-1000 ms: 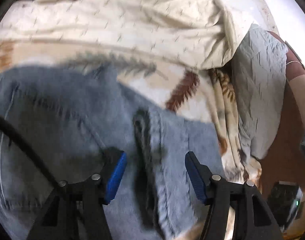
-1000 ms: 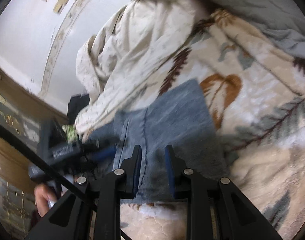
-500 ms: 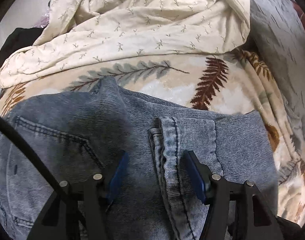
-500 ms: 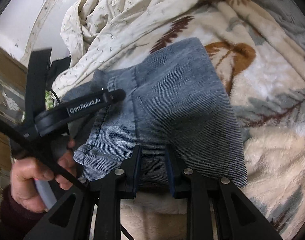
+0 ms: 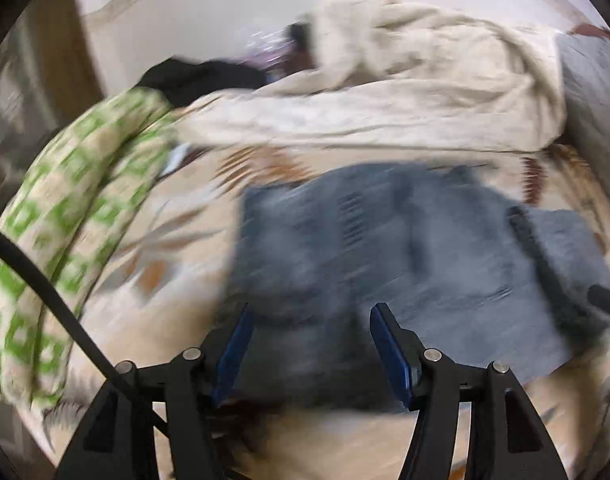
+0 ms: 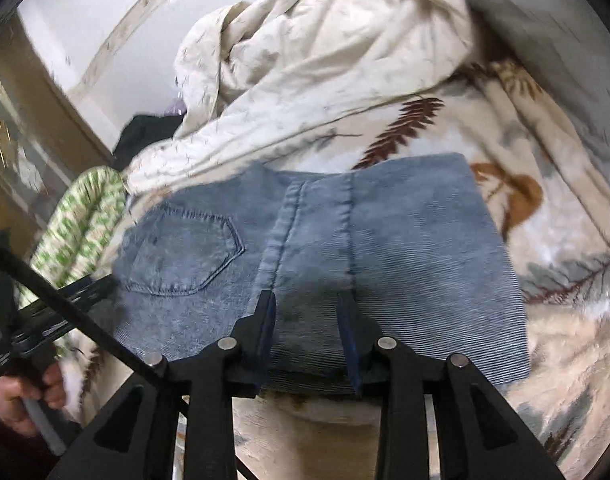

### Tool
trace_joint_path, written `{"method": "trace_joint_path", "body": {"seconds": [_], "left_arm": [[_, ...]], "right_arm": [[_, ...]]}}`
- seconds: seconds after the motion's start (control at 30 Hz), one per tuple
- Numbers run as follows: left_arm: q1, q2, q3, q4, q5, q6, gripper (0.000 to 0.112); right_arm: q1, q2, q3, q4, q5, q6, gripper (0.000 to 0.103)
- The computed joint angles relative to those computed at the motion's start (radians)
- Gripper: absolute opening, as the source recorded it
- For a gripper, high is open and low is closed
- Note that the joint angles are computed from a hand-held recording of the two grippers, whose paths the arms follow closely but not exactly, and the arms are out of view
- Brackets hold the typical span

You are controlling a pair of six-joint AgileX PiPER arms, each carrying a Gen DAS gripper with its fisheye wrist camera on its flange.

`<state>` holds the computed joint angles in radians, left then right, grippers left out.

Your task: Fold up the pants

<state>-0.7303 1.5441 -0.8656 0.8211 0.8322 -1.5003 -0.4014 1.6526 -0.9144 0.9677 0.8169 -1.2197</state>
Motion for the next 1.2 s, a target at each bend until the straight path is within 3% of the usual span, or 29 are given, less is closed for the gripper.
{"method": "trace_joint_path", "body": {"seconds": [0.17,0.23,0.3,0.47,0.5,0.67,0.77,0.87,0.97,1.1,1.2], "left_arm": [[0.082,-0.027,0.141,0.017,-0.137,-0.037,0.065],[0.084,-0.014,0.158,0.071,-0.149,-0.078,0.071],[0.089,0.005,0.168,0.118,-0.154,-0.118,0.077],[0.195,-0.079,0.256,0.103,-0.322,-0.143,0.081],[0.201,-0.111,0.28,0.118,-0.339,-0.172,0.081],[0.093,-0.331,0.411,0.193,-0.197,-0.382,0.081],[0.063,-0.361,0.439,0.225,-0.132,-0.427,0.082],[0.173,-0.375,0.459,0.19,-0.27,-0.377,0.082],[0.214,-0.338,0.449,0.171,-0.36,-0.359,0.082],[0.185,-0.254,0.409,0.217,-0.401,-0.376,0.083],[0.279,-0.204,0.397,0.161,-0.543,-0.282,0.082]], "right_arm": [[0.138,-0.015,0.042,-0.117,-0.142,0.13,0.032],[0.181,-0.013,0.068,-0.165,-0.208,0.185,0.032],[0.199,-0.024,0.095,-0.157,-0.256,0.174,0.032],[0.213,-0.034,0.136,-0.094,-0.305,0.097,0.033],[0.2,-0.037,0.137,-0.077,-0.294,0.072,0.033],[0.214,-0.095,0.089,-0.169,-0.223,0.144,0.034],[0.298,-0.134,-0.014,-0.229,-0.111,0.218,0.041],[0.46,-0.102,-0.182,-0.301,-0.025,0.379,0.045],[0.647,-0.015,-0.375,-0.416,0.02,0.541,0.054],[0.813,0.174,-0.644,-0.527,0.108,0.693,0.054],[0.882,0.351,-0.863,-0.571,0.203,0.777,0.054]]}}
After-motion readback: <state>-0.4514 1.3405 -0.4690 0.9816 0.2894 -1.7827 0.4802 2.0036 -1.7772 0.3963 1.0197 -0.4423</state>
